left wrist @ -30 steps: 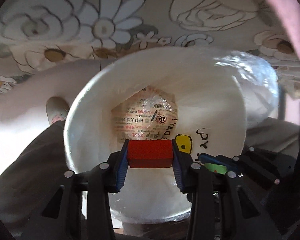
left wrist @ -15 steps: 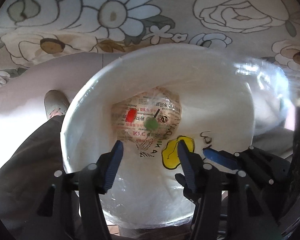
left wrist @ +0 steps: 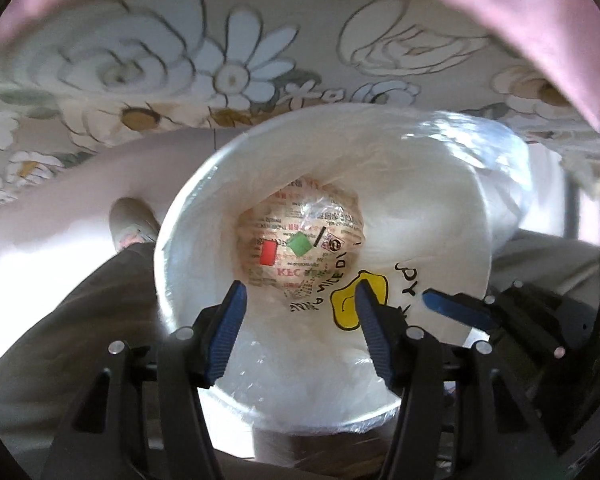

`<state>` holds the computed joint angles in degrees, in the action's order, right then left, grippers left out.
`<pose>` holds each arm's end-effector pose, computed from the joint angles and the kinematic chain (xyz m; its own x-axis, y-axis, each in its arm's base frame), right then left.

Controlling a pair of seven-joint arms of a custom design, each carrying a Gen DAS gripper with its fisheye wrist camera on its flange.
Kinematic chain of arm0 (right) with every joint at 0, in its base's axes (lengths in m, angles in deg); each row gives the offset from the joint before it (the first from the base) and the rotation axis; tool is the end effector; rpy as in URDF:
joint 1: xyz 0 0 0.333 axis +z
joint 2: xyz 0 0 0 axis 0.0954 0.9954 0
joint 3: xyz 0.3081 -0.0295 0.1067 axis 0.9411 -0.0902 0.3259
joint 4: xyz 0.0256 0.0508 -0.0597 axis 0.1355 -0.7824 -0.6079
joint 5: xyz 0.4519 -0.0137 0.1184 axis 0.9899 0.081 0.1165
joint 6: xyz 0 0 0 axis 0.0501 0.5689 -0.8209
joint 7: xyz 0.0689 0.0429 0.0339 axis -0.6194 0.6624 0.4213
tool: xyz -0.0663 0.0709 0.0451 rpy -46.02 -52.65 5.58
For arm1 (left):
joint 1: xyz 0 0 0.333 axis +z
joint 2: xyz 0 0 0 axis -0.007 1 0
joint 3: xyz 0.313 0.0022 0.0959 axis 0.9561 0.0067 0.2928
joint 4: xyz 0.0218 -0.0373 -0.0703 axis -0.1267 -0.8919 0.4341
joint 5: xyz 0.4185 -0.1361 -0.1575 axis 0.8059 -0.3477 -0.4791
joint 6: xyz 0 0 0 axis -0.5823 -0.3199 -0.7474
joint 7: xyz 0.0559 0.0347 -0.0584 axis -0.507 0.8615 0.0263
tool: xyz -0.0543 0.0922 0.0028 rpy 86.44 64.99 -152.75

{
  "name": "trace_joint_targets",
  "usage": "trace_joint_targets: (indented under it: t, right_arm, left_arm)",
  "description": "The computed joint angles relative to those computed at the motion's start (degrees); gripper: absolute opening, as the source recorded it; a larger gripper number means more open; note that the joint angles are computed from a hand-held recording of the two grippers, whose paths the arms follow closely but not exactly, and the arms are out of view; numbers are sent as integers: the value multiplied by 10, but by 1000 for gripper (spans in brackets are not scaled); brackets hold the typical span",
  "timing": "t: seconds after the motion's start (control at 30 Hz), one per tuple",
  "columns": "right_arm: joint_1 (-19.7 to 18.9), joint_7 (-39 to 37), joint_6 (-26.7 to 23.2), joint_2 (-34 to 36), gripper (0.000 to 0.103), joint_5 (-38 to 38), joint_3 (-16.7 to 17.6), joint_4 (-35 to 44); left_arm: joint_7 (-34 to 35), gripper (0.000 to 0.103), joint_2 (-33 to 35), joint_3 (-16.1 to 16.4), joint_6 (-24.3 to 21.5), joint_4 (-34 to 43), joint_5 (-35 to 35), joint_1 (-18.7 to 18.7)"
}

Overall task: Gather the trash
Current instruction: 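Move both open tools back over the bed toward the remaining items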

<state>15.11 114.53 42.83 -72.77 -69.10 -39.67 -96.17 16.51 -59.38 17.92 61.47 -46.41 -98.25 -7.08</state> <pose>0.5923 0.1305 0.4670 0.2590 -0.9164 -0.3050 -0.9502 -0.2985 0.0898 0.6649 -0.1955 0.4315 -0.1978 -0.9592 0.2021 -0.9696 0.2218 0.1035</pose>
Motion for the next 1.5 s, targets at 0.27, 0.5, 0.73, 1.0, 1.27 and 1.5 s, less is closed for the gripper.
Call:
trace_joint_targets:
  t: [0.27,0.5,0.73,1.0,1.27,1.5]
  right_arm:
    - [2,-32,-4,-55,52,10,-9,0]
    - [6,-73,7,-98,52,-5,-19,18]
    - [3,-93,12,-108,52,6,-31,68]
    - [-7,-105,33,-92,52,9,-39,147]
    - [-21,-109,51,-57,52,19,-40,218]
    - [-30,-110,60,-24,57,22,-34,270]
  left_arm:
    - [41,59,-68,0,28,-29,32,-1]
    - [76,59,-116,0,51,-32,37,3]
    - [93,59,-129,-1,66,6,45,5]
    - [106,59,-118,1,80,66,54,7]
    - [89,60,-61,6,72,168,69,8]
    - [86,67,14,10,54,279,76,8]
